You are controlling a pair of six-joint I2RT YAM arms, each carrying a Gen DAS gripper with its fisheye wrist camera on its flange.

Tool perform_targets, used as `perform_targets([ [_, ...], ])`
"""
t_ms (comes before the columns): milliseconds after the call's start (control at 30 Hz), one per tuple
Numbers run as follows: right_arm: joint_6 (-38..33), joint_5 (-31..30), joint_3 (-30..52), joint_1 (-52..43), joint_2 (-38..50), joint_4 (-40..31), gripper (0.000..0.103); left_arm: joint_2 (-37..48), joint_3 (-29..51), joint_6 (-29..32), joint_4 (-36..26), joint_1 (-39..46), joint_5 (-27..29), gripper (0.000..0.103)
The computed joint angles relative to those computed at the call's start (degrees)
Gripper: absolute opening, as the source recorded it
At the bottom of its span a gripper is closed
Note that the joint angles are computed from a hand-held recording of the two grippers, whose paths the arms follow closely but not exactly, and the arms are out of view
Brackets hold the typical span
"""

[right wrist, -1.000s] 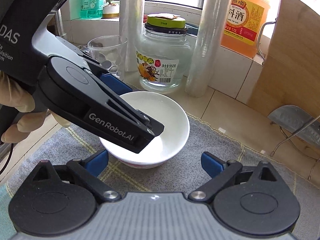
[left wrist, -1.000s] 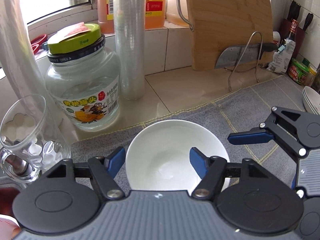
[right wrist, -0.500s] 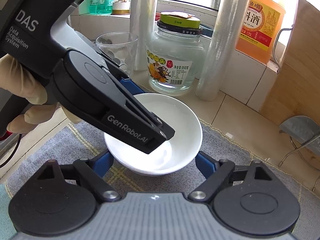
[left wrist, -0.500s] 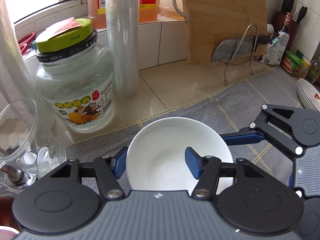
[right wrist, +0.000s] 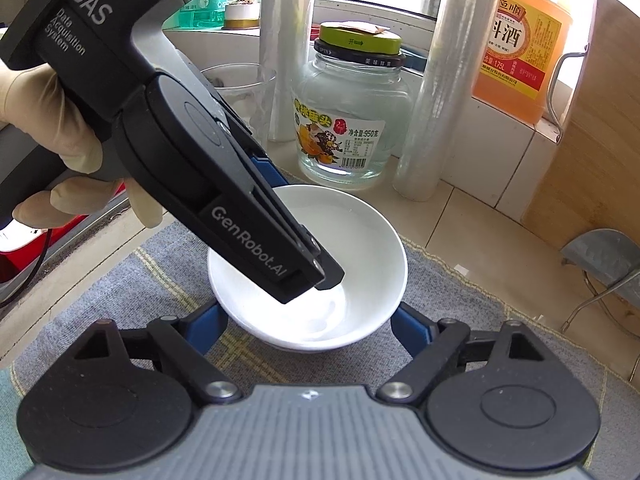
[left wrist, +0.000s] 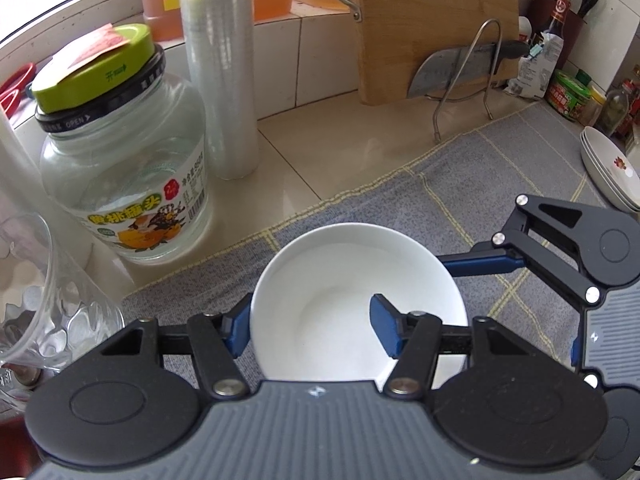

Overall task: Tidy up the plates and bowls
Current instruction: 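Carry the held bowl with the left tool toward the bowl stack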

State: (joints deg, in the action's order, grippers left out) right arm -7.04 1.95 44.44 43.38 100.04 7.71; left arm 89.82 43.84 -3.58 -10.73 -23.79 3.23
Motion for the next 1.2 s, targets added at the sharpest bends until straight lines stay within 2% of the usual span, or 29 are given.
perform_targets([
  [333, 0.4, 0.63, 0.53, 0.3, -0.28, -1.33, 0.091, -0.83, -0.27, 0.26, -0.02, -0.32, -0.06, 0.059],
  [633, 0.4, -0.74, -0.73, -0.27, -4.44, -4.07, 0.091, -4.39, -1.21, -1.24, -1.76, -2.78, -1.64, 0.059],
  [900, 0.46, -0.79, -3.08, -0.19, -10.35, -8.04, 0.091, -7.69, -1.1, -4.6, -4.54, -7.82, -5.18, 0.059],
  [1200, 0.18, -0.06, -9.86, -0.15, -21.41, -10.58, 0.091, -8.91, 1.41, -9.08, -8.18, -15.94, -10.43, 0.059],
])
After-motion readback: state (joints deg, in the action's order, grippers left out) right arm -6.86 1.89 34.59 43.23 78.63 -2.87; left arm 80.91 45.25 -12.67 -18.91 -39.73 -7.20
